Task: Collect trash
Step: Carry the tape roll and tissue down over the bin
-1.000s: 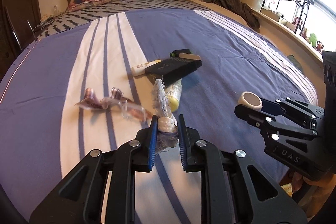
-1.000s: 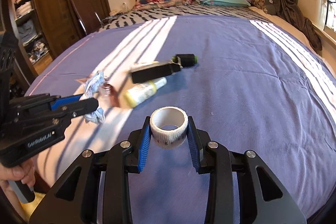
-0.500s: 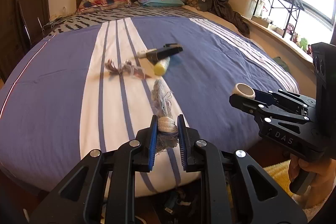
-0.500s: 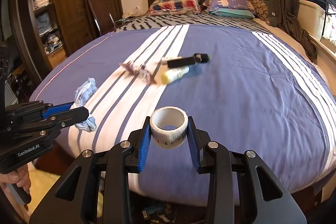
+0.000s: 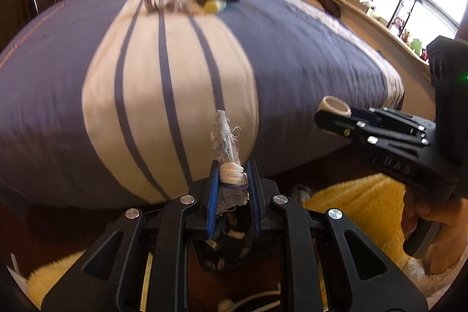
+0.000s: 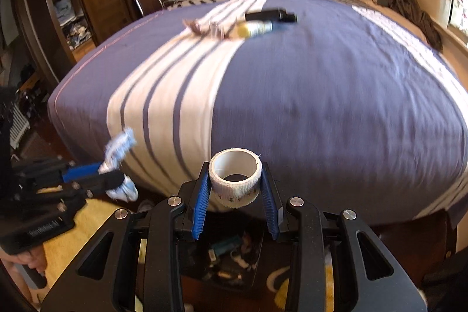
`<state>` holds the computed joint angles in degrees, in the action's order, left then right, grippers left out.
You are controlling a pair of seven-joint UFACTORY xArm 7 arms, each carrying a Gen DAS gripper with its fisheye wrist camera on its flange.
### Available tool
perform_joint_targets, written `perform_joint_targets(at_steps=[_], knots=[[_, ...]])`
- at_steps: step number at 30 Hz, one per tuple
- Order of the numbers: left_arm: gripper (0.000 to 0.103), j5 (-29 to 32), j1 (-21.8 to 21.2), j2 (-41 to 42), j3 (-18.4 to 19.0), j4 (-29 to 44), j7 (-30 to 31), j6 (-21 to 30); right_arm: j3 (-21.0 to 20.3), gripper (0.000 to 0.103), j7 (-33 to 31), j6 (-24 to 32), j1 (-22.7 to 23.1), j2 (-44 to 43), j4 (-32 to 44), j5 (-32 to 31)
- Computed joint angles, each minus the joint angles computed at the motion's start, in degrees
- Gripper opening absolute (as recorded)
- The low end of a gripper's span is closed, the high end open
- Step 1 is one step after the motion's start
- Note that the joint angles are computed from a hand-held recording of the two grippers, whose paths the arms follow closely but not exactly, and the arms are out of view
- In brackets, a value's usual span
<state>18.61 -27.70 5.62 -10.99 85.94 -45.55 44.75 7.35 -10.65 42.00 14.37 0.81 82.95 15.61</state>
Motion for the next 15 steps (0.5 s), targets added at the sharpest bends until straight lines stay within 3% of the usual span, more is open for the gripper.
perform_joint_targets(at_steps=[6, 15], knots=[[0.017, -5.6, 0.0, 1.1, -0.7, -6.0, 1.7, -2.1, 0.3, 0.034, 0.7, -2.7, 0.6, -1.5, -7.6, -0.2], [0.017, -11.7, 0.4, 6.1, -0.2, -9.6, 4.6, -5.0, 0.8, 0.034, 2.9, -1.4, 1.2, 2.0, -10.2, -1.1]])
